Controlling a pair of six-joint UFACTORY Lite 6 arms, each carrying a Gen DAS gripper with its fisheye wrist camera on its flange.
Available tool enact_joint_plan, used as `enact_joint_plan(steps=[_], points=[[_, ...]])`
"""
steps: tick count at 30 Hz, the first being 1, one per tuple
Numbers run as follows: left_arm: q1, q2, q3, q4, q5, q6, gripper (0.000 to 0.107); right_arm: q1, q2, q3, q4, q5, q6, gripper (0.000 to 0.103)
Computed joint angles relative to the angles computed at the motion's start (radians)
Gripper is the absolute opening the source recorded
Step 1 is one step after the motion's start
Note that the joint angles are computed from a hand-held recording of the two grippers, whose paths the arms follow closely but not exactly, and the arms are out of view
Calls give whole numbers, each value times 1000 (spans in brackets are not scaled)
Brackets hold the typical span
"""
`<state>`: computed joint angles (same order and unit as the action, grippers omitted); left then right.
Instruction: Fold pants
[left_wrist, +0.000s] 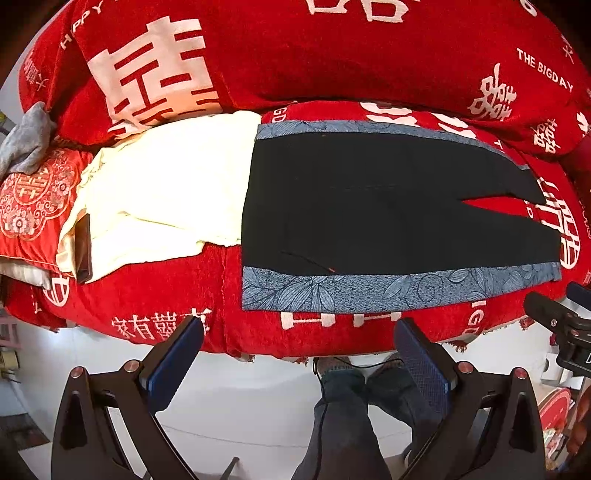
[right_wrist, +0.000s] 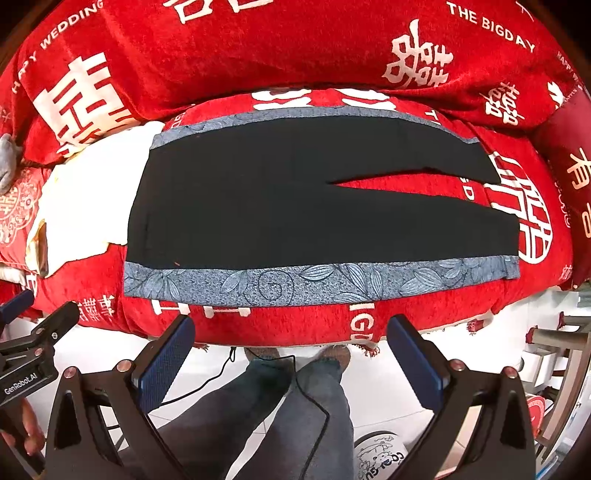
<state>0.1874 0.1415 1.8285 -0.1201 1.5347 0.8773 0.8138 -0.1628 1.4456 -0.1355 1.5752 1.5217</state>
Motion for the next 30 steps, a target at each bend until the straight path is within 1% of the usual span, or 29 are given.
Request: enact_joint_plan(steps=[16, 23, 30], points=[[-25, 14, 4, 18, -11, -42, 103, -51, 22, 16, 8, -9, -76, 103], [-54, 2, -8, 28, -20, -62, 103, -64, -16, -20, 6, -13, -77, 103], [-91, -36, -42, 33, -20, -79, 103, -58, -47, -29, -6, 14, -78, 103]])
